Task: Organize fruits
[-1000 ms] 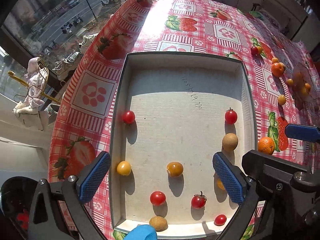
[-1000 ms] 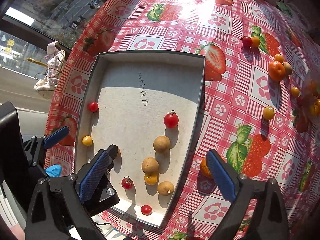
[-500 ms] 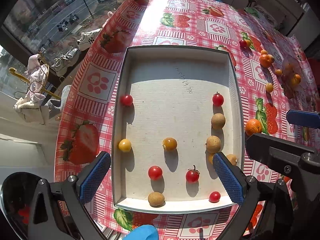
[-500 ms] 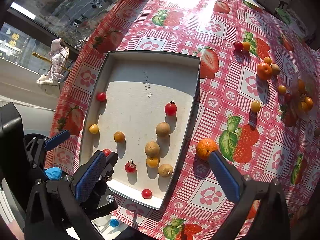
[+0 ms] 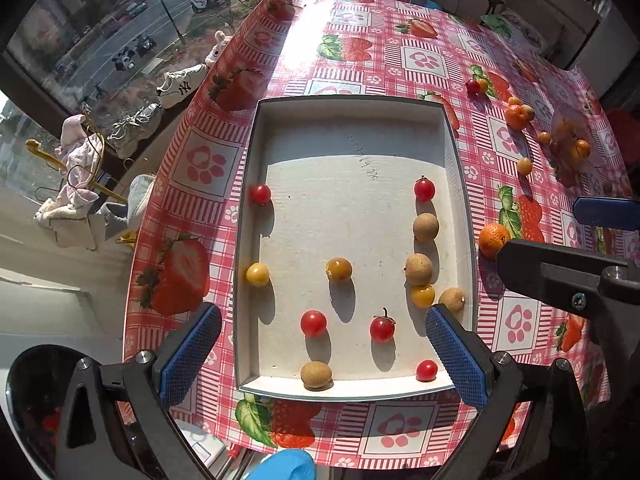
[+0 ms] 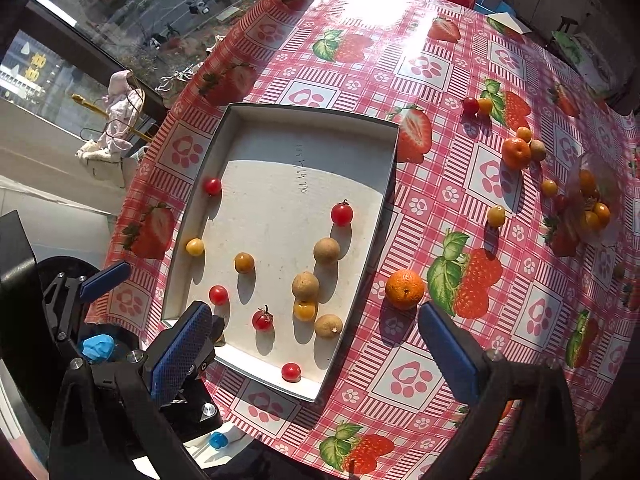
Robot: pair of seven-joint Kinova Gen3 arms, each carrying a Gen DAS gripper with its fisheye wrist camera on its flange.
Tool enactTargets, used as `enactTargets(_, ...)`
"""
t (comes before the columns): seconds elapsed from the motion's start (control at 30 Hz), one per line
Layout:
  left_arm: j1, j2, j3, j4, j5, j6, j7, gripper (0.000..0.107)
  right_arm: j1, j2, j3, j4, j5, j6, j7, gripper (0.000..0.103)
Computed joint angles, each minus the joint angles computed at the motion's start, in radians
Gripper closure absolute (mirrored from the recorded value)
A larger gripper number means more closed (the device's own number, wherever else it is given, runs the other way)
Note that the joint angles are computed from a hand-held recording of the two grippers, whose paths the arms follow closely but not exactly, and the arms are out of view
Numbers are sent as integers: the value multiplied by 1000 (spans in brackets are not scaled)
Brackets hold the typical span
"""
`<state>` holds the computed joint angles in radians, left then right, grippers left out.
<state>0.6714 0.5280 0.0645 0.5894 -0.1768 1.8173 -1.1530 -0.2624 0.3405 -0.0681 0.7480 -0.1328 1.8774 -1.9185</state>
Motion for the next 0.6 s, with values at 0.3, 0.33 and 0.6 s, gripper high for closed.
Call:
enactTargets(0.3,-4,-8,9,7,26,4,23,5,-13,0,-1,-17,15,26,20,0)
enactTargets(0.33,-4,-10,10,11,27,1,25,5,-16,1,-1,-18,18,29,21,0)
enactTargets(0.6,23,-18,11,29,-1,0,18,5,-30,6,-1,-18,33,45,38,0)
